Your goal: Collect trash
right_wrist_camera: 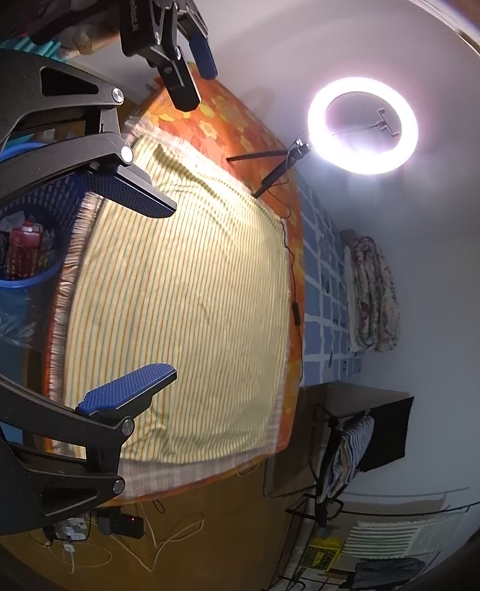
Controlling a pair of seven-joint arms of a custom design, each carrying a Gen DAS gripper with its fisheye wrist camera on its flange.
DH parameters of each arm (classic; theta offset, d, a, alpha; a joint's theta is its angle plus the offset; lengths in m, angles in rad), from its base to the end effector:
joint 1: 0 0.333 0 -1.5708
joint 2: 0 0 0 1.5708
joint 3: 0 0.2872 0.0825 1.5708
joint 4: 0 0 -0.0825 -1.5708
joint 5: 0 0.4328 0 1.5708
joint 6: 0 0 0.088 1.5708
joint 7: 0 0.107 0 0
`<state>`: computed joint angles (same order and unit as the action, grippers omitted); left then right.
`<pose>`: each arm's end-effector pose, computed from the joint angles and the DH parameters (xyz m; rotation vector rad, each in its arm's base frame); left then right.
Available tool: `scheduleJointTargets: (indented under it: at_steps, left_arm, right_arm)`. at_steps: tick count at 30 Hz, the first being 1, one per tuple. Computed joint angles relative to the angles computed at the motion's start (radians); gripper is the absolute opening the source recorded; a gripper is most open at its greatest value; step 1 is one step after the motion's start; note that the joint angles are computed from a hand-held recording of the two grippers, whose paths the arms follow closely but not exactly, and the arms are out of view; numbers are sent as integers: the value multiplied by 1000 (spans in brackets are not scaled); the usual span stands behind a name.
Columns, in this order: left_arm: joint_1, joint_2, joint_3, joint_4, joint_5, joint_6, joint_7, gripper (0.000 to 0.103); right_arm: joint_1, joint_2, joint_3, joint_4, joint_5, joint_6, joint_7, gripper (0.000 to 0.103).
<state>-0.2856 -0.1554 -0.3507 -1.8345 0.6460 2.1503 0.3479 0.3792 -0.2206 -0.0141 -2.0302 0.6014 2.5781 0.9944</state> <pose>0.4953 -0.3506 0.6129 -2.0108 1.4182 -0.6878 0.5591 0.2026 0.5903 -1.9816 1.1030 -0.3171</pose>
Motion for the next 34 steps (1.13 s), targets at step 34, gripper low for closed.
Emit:
scheduleJointTargets:
  at_steps: [34]
  left_arm:
    - [-2,10,34,-36,-86,-25,46,102]
  right_arm:
    - [-34,105,62,62,9,-39,32,81]
